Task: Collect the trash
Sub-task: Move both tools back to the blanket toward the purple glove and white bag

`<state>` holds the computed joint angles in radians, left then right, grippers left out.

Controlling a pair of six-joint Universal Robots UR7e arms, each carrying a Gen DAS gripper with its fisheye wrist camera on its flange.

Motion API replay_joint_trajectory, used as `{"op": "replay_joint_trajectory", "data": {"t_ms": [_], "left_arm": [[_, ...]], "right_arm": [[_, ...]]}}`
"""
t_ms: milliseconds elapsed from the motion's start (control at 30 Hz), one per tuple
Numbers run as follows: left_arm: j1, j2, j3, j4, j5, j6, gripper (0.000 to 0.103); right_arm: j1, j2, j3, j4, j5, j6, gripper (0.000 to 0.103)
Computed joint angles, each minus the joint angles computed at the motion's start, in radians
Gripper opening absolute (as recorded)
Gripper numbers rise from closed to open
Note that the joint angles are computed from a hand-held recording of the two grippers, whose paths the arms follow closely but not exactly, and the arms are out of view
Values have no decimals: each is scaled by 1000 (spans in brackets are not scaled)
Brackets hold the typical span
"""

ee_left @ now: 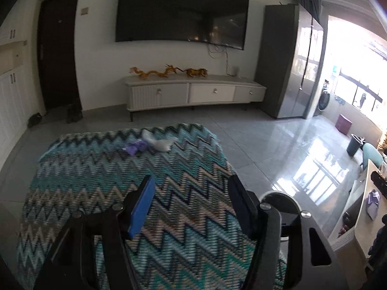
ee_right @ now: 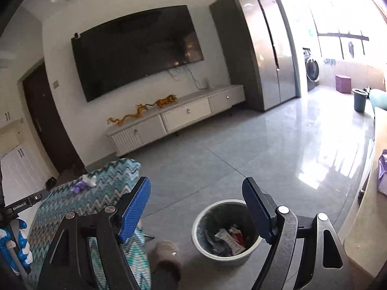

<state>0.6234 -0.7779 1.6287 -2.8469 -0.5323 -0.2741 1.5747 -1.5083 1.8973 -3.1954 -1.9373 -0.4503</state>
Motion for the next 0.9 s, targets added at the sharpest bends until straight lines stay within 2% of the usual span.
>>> {"op": "replay_joint_trajectory", "data": {"t_ms": [100, 233, 333, 500, 700, 800, 867, 900], "left_arm": [[-21, -74, 89, -63, 108, -5, 64], [-49, -165, 198, -141, 214, -28, 66], [-61, -233, 263, -122, 278, -87, 66], [-80, -336, 364, -51, 377, -199, 67], [-81, -443, 438, 139, 436, -372, 67], [-76, -462, 453, 150, 441, -373, 67], [-68, -455, 458, 89, 438, -321, 67], [-66, -457, 457, 96, 434, -324, 67]], "right_arm": [[46, -3, 10, 7, -13, -11, 80], [118, 3, 13, 13, -41, -20, 81], [173, 21, 12, -7, -71, -47, 84], [224, 50, -3, 9, -71, -65, 86], [275, 112, -24, 37, -77, -70, 86], [290, 141, -39, 67, -75, -74, 86], [299, 157, -43, 75, -75, -77, 86], [302, 167, -46, 78, -73, -77, 86]]}}
